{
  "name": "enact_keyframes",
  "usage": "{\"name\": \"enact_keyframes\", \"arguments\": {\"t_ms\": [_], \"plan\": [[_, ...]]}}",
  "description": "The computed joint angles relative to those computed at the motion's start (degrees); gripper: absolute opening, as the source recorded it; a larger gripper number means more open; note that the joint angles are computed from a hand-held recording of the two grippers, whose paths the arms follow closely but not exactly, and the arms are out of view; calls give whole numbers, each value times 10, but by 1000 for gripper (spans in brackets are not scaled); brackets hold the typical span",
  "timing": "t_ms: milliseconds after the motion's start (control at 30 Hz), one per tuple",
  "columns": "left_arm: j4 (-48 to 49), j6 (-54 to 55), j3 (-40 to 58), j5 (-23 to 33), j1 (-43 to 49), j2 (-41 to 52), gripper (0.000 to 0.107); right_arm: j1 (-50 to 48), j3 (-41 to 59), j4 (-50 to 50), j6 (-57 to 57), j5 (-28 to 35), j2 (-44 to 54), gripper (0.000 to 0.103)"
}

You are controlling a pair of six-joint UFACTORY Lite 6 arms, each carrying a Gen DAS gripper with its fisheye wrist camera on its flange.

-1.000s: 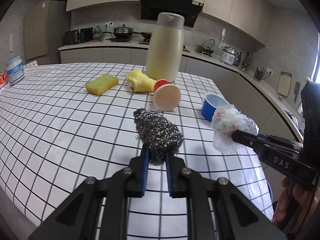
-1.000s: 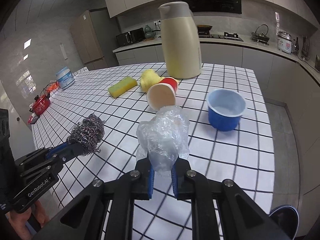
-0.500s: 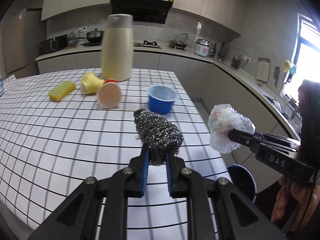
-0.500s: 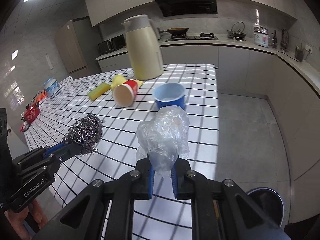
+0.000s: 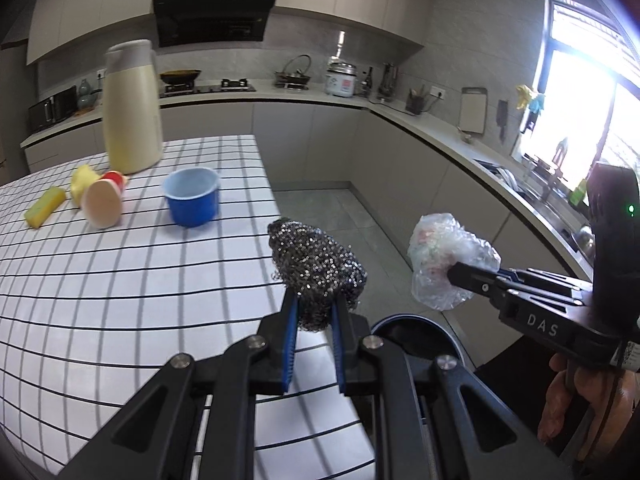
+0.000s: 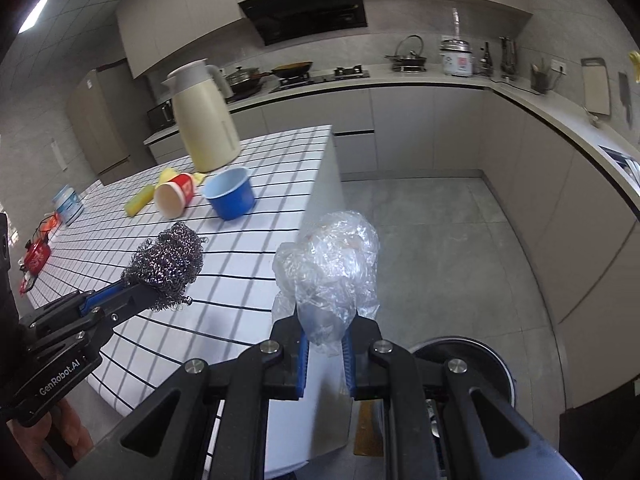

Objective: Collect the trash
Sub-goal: 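Carry the scrubber and plastic wrap over the bin and release both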

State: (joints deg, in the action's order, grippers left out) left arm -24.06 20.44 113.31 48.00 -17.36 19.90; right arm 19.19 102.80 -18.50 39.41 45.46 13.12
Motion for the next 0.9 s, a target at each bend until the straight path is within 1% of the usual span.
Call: {"name": "enact_keyframes", "arguments": {"t_ms": [200,267,433,467,633,800,900], "plan": [[31,-51,7,-16,-80,19,17,-68,-154,34,-46,-28,-125,15],[42,-68,-2,-24,-106,21,17,-92,-190,51,-68,-33,-154,15],[75,-116,-12,-39,-167,37,17,-180,-296,132,-171,-54,-226,15],[82,-126,-15,-44,-178,41,17,-188,-307,141,-183,-56,-231,15],[107,-168,-14,-50,-220,77,17,-269,-389,236,-315,-68,-262,15],[128,-205,-20,-59,-252,103,17,-332,-444,310,-428,-76,-268,15],[139,-226,-14,-62,-267,125,17,-357,-464,346,-486,-83,-256,15]]}}
